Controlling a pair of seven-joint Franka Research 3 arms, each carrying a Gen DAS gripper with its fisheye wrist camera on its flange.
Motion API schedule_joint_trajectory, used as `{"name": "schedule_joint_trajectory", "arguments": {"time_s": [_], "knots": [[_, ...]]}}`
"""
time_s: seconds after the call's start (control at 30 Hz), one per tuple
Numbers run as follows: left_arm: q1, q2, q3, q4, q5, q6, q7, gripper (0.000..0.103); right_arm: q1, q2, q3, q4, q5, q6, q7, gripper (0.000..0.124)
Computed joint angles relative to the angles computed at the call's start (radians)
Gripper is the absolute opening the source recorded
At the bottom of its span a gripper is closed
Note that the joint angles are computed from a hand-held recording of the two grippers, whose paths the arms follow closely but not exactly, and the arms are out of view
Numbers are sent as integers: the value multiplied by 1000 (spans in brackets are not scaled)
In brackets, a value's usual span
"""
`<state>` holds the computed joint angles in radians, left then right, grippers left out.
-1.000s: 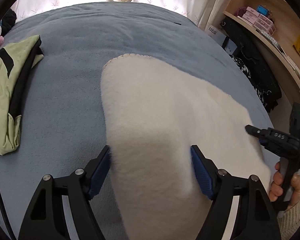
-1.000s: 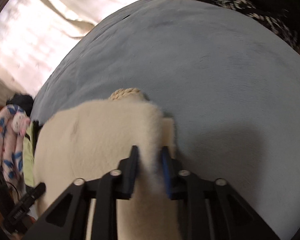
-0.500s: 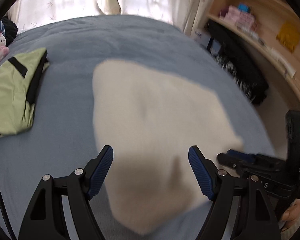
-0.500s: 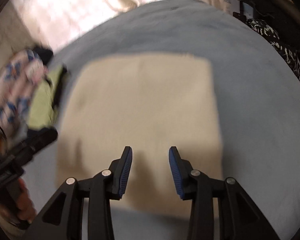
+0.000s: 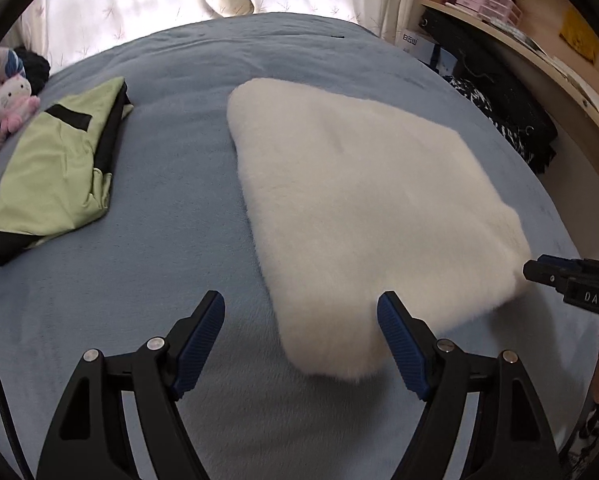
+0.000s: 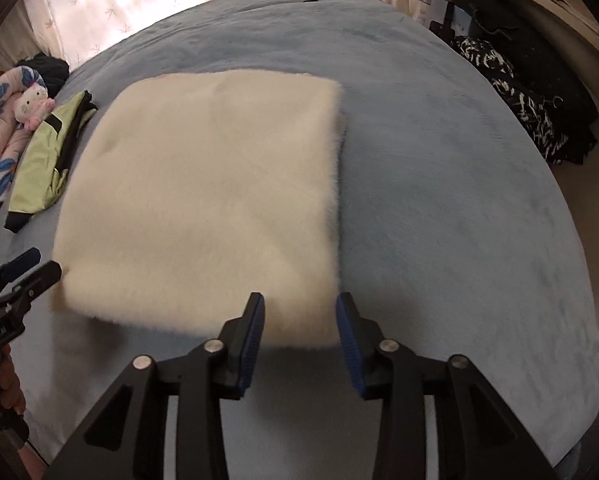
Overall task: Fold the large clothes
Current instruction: 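Smooth the folded cardigan into a square with both open tools, then grasp the folded cardigan with both tools and lift it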
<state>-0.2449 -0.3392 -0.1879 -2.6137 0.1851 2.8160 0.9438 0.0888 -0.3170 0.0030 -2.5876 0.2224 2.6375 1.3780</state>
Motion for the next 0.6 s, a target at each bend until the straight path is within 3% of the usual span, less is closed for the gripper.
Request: {"name": "schedule_joint_trajectory", "arguments": {"time_s": [0.17,0.33,0.43,0.6], "knots": [[-2,-69,-17,-19,21,-54,-8,77,0,-35,5,-17,6,-30,23,44],[-33,-138,-8,-37,3,-129,4,77,3,-77,-1,-41,34,-77,41,59],[-96,-142,54,-29,-88,-197,82,77,-15,-82,16,-38,-6,-131,82,63],[-123,-170,99,-36,-217,-262,186,77,-17,-106,-2,-30,-10,-207,93,65]]}}
